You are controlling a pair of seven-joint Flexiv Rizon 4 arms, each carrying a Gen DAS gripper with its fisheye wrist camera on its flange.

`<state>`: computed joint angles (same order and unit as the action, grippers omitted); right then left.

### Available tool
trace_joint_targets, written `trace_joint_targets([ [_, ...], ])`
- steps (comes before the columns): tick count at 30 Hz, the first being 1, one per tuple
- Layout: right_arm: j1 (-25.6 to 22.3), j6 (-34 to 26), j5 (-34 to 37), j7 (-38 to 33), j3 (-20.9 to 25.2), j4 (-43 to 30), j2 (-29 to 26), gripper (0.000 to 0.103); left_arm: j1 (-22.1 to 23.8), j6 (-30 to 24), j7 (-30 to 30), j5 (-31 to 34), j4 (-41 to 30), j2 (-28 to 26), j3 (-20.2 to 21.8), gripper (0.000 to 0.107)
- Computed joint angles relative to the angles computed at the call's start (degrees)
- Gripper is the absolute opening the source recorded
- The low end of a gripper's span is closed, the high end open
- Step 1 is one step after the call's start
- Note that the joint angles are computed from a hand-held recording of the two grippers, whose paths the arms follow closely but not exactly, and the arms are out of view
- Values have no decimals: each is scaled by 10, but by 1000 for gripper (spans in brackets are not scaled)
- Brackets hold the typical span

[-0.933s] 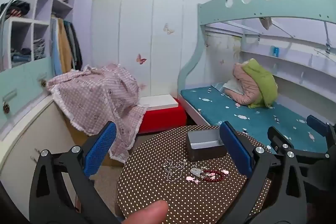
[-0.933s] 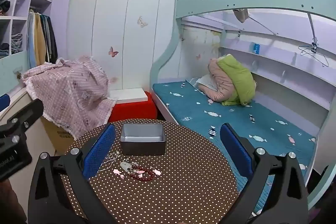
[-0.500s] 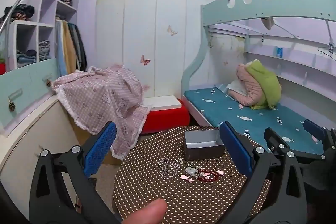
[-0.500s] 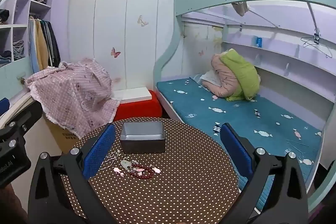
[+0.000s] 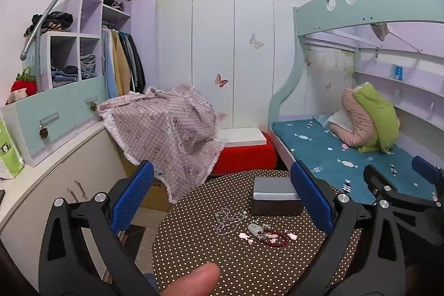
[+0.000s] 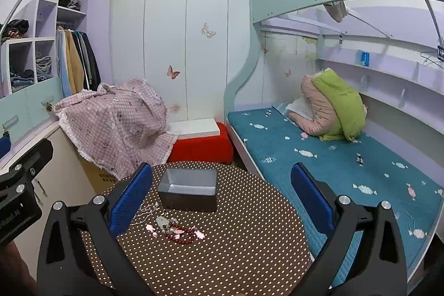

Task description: Organize jewelry

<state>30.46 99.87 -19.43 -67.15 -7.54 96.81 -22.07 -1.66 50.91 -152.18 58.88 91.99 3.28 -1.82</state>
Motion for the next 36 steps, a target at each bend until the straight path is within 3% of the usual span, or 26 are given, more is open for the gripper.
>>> trace_joint_targets([
  [2, -20, -4, 2, -2, 23, -4, 0, 96, -2, -9, 1, 2, -4, -2, -4, 98],
  [6, 12, -2, 10, 13, -19, 6, 7, 96, 1, 14, 18, -2, 4, 2, 4, 98],
  [8, 50, 3, 9, 29, -66, 20, 14, 96, 6, 39, 31, -10, 12, 4, 10, 98],
  [10, 118, 12, 19, 47, -146, 41, 20, 96, 6, 49, 35, -14, 9, -7, 7, 98],
  [15, 223, 11, 41, 63, -260, 62, 26, 96, 18, 101, 79, -50, 22, -10, 23, 98],
  [19, 243, -2, 33, 70, -279, 57, 26, 96, 28, 133, 89, -68, 36, -7, 33, 98],
  [30, 287, -2, 10, 93, -327, 51, 9, 96, 49, 154, 94, -87, 41, -10, 37, 98],
  [36, 273, -12, 6, 94, -309, 38, 4, 95, 52, 160, 100, -94, 41, -15, 40, 98],
])
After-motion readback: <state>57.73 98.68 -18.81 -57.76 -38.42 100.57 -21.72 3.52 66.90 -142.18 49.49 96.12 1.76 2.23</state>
